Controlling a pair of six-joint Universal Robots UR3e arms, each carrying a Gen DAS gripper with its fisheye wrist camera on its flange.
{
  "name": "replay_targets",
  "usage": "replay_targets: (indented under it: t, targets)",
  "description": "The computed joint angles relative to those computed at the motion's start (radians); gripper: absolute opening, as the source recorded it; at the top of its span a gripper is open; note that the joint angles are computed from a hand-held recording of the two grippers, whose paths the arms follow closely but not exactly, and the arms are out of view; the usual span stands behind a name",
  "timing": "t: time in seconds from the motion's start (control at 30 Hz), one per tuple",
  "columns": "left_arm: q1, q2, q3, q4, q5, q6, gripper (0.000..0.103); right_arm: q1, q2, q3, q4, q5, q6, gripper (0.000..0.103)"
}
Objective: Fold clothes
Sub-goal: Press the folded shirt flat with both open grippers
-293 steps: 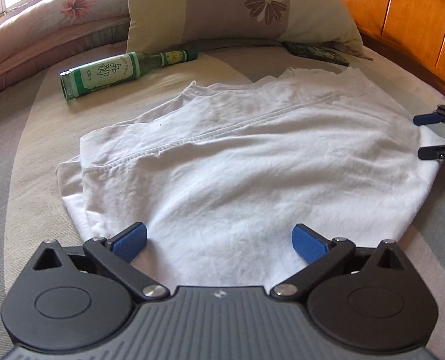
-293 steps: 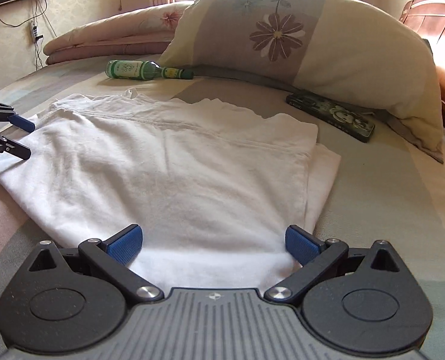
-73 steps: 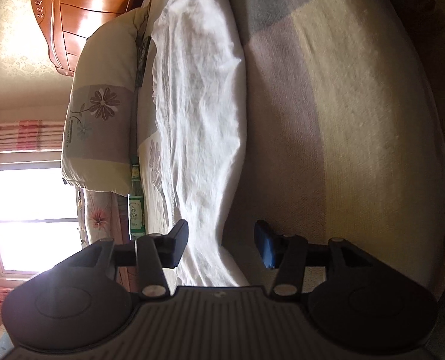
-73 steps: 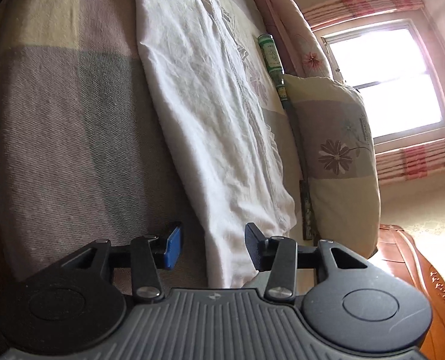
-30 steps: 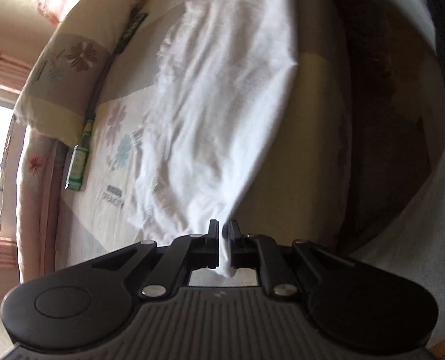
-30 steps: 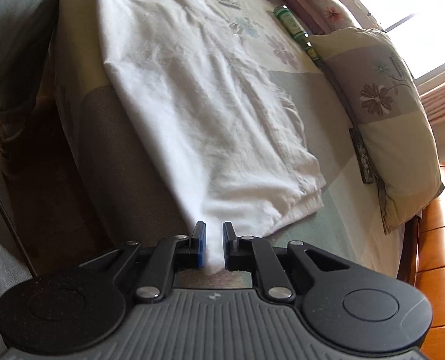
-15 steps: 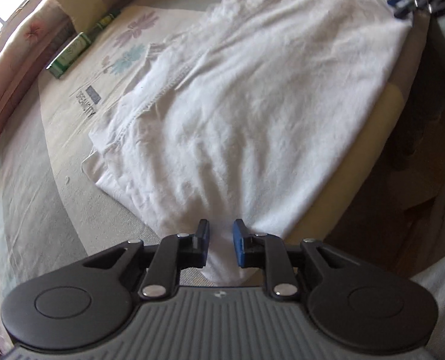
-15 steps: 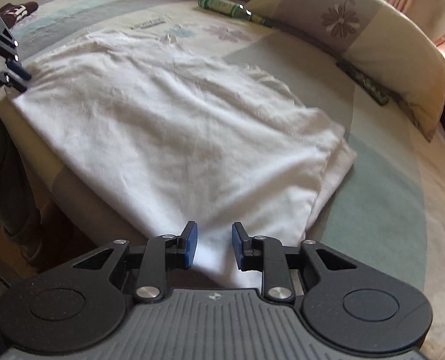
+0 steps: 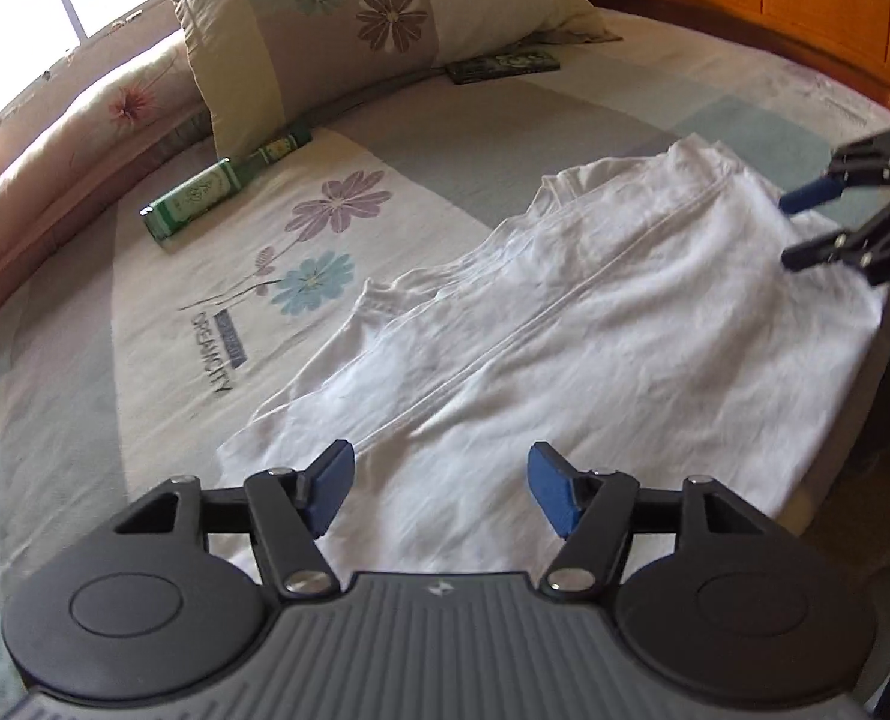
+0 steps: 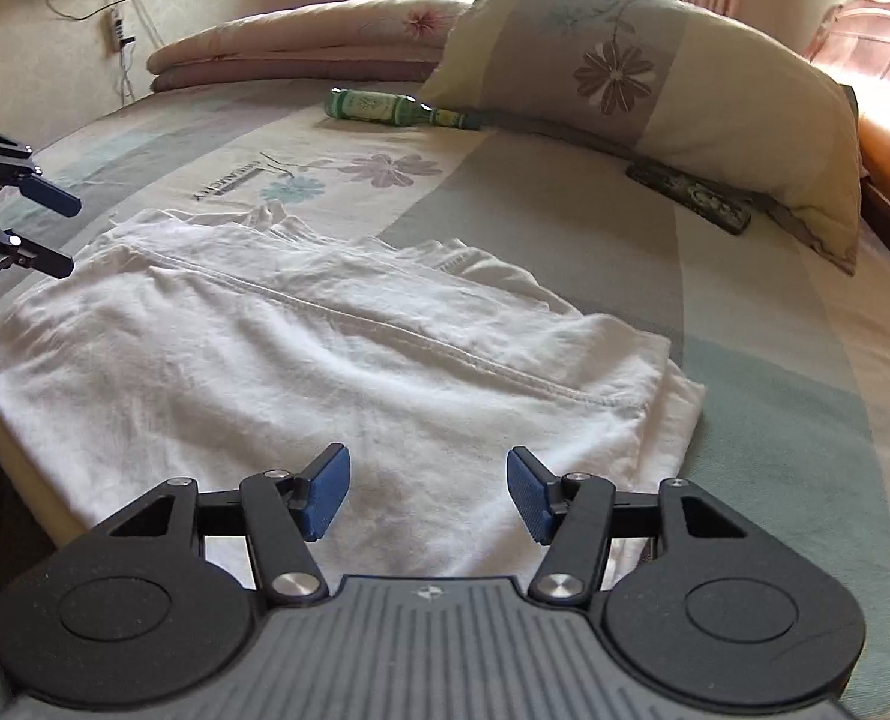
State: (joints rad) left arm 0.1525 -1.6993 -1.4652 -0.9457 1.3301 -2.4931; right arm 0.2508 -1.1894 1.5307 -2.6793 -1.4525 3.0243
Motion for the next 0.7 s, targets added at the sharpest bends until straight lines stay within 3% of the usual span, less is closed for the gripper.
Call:
replay_targets:
  t: [0.13, 0.27, 0.3, 0.37, 0.43, 0.5, 0.6, 0.7]
  targets:
    - [-0.017, -0.055, -0.032, 0.075, -0.031, -0.089, 0.066, -0.046, -0.017, 0.123, -0.102, -0.01, 0.047, 0.063]
    - [0.002, -0.102, -0.083, 0.127, 0.026, -0.181, 0.072, -0.069, -0.094, 0.215, -0.123, -0.045, 0.055, 0.064]
    - [0.024, -0.115, -0.093, 0.135, 0.003, -0.208, 0.077, -0.062, -0.099, 0.209, -0.119, -0.069, 0.057, 0.064]
    - [0.055, -0.109, -0.102, 0.147, -0.047, -0.254, 0.077, -0.06, -0.108, 0.194, -0.124, -0.075, 0.054, 0.065]
    - [0.041, -0.093, -0.111, 0.196, -0.029, -0.278, 0.075, -0.061, -0.093, 0.15, -0.133, -0.039, 0.059, 0.074]
    - [0.033, -0.083, -0.118, 0.229, -0.043, -0.285, 0.077, -0.036, -0.033, 0.067, -0.14, -0.039, 0.07, 0.095]
    - [0.029, -0.083, -0.117, 0.251, -0.089, -0.301, 0.079, 0.019, 0.112, -0.104, -0.12, -0.077, 0.09, 0.102]
    - [0.006, -0.141, -0.106, 0.287, -0.069, -0.323, 0.08, 0.07, 0.282, -0.313, -0.053, -0.147, 0.138, 0.103]
